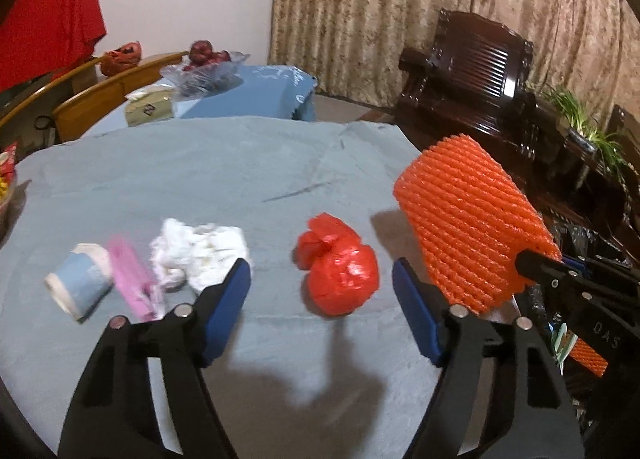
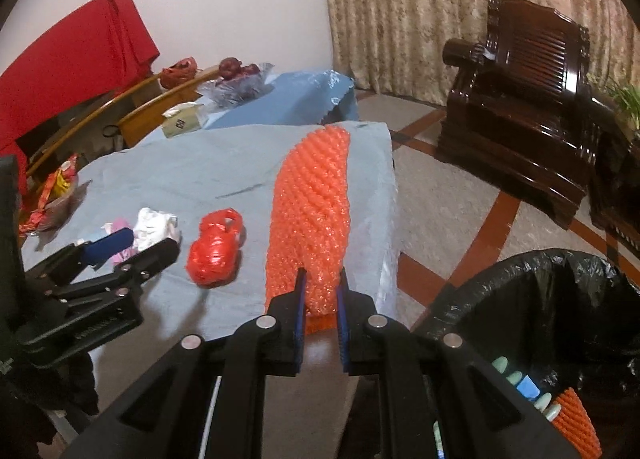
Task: Collect trash
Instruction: 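Grasp the red plastic bag with the left gripper while the right gripper holds the net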
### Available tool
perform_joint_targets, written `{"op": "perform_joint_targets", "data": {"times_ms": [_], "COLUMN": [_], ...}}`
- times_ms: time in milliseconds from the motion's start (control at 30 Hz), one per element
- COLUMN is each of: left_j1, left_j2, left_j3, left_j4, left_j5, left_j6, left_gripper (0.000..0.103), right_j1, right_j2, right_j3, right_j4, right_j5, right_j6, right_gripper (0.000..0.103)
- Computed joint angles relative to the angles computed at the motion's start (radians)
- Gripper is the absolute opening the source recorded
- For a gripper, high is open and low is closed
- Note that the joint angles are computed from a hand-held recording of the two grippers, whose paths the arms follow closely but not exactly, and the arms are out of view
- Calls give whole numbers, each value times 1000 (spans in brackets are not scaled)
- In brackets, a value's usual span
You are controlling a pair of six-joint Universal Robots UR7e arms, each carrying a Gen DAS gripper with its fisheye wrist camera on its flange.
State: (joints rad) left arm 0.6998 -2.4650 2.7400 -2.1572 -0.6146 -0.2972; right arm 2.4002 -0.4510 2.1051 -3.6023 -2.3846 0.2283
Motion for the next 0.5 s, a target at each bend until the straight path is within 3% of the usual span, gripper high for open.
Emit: {"op": "perform_joint_targets", "data": {"times_ms": [267,500], "left_j1": [147,249], "left_j2": [339,512], "left_j3": [34,14], "left_j4": [-471,-645], "left_j5": [-74,-99], "left_j6": [184,233], "left_gripper": [68,66], "right_j1": [-38,-44], "right_j2": [-15,-12], "right_j3": [16,16], "right_j4": [-2,-5], "right_j5": [22,35], "right_j6": [18,23], "right_gripper": [13,13]}}
